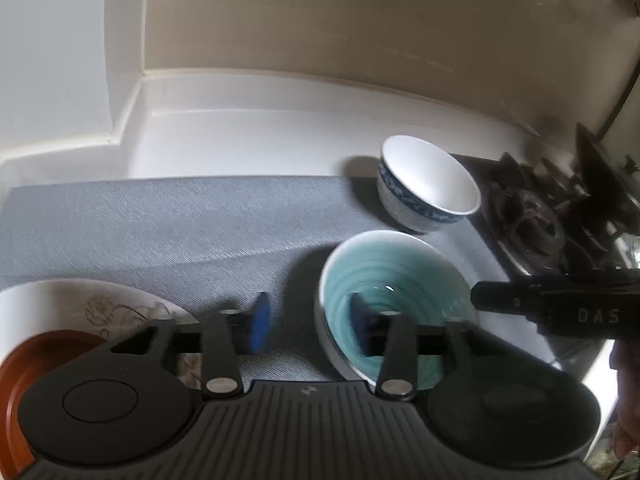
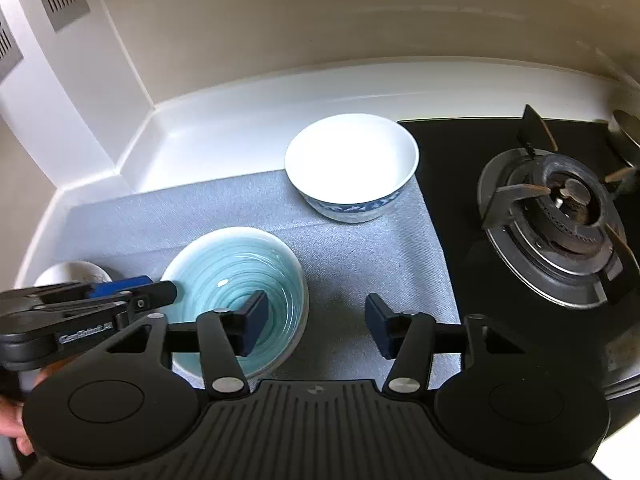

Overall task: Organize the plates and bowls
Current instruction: 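Move the left gripper to the light blue bowl and grip its rim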

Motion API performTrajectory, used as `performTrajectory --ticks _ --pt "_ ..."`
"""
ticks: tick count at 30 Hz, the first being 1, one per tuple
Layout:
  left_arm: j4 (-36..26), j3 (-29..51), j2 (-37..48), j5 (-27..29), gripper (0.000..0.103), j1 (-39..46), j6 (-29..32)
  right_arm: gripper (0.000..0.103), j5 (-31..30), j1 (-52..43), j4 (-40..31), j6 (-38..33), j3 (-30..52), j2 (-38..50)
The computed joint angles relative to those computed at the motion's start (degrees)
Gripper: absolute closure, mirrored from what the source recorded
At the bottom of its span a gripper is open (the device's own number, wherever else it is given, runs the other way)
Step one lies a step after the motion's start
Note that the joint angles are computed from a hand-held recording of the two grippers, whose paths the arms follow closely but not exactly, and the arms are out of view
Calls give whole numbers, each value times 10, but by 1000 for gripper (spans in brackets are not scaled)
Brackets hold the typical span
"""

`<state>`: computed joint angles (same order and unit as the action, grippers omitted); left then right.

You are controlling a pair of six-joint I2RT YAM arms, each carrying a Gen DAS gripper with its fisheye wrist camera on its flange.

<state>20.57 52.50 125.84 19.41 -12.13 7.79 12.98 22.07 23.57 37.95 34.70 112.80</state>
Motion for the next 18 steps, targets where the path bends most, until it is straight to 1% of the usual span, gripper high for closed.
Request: performTrajectory --ticks 2,5,7,8,9,11,12,13,14,15,16,17,18 --pt "7 -2 0 1 38 -2 -3 47 -10 -2 -4 -14 15 14" --pt "2 7 8 -1 40 -5 -6 47 -8 -3 -18 -18 38 37" --pt "-13 22 19 -2 54 -8 -9 47 -16 -7 -17 -14 45 48" --pt "-28 32 24 -1 65 -8 -10 47 -18 -9 -16 -13 47 53" --pt "-37 40 28 -2 71 -9 -11 47 -20 -10 -15 -13 52 60" --pt "-36 42 33 -3 74 -12 -6 47 -24 -13 -18 -14 60 69" --pt "-32 41 34 -6 78 -14 -3 49 -26 -13 -18 -13 62 72" --pt "-30 40 35 -5 79 -15 -2 56 -27 -13 -17 -13 64 75" --pt "-31 41 36 -4 83 -16 -1 59 -28 -14 -16 -15 66 78" --pt "-32 41 36 -4 85 -17 0 66 -29 -14 -15 -16 68 80" --pt "-29 40 37 -4 87 -18 1 71 -31 -15 -10 -18 64 79" --pt "-28 40 38 -4 90 -19 3 73 -31 -14 -8 -18 64 82" --pt "-26 39 38 -3 91 -20 3 80 -29 -15 -3 -18 62 83"
